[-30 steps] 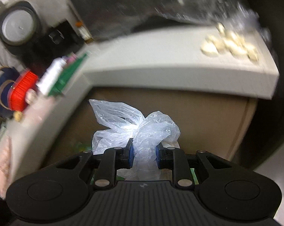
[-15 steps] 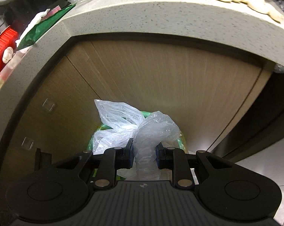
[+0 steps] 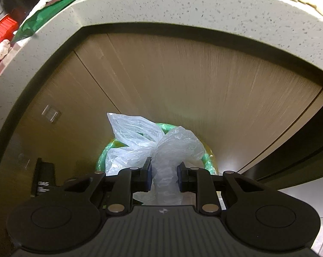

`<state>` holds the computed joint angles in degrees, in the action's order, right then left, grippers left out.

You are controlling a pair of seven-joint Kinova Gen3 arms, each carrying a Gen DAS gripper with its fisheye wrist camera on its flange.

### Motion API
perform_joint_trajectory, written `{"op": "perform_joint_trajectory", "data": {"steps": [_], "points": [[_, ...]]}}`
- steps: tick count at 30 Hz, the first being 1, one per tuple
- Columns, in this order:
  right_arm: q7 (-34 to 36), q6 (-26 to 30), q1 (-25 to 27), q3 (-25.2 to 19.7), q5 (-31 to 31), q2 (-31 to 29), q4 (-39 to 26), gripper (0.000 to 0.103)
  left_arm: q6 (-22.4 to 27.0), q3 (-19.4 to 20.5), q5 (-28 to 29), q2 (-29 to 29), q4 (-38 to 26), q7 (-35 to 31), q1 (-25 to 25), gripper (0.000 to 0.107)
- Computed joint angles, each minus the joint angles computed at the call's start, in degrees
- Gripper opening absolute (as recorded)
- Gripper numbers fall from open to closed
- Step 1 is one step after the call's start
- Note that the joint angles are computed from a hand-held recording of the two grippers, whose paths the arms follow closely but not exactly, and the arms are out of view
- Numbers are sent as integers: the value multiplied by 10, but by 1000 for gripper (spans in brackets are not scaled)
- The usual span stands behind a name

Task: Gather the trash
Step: 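Open both tools to drop the packet and plastic bag into the bin, then move the left tool to the ginger root while the right tool approaches the long green packet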

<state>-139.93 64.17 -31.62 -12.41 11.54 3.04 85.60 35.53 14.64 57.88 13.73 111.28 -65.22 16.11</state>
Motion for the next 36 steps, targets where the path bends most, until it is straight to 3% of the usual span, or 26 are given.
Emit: {"op": "perform_joint_trajectory", "data": {"steps": [4,10,16,20,21,26,30,32,34,36], "points": [[-6,2,-6,0,5,15,-5,21,35,-7,-39,-21,-2,-11,-6,20],[-2,-18,-13,5,-6,40,-7,21,71,-21,-160,-81,-14,39,23,20],[23,-31,2,21,-76,71,1,34,105,-21,-276,-106,-48,84,49,20],[-11,-30,-8,23,-52,43,10,55,147,-20,-338,-120,-83,101,59,20],[-23,-19,-13,22,-35,38,6,56,158,-19,-348,-121,-95,106,62,20],[-50,36,-22,12,12,17,-32,56,213,-18,-361,-145,-165,93,65,20],[-56,79,-37,-8,69,11,-81,57,227,-20,-367,-157,-219,74,64,20],[-57,110,-69,4,106,23,-119,57,237,-22,-380,-160,-254,75,59,20],[-57,125,-74,8,107,31,-159,57,240,-26,-400,-171,-285,75,52,20],[-61,106,-36,-16,71,28,-188,57,237,-28,-430,-183,-316,79,43,20]]}}
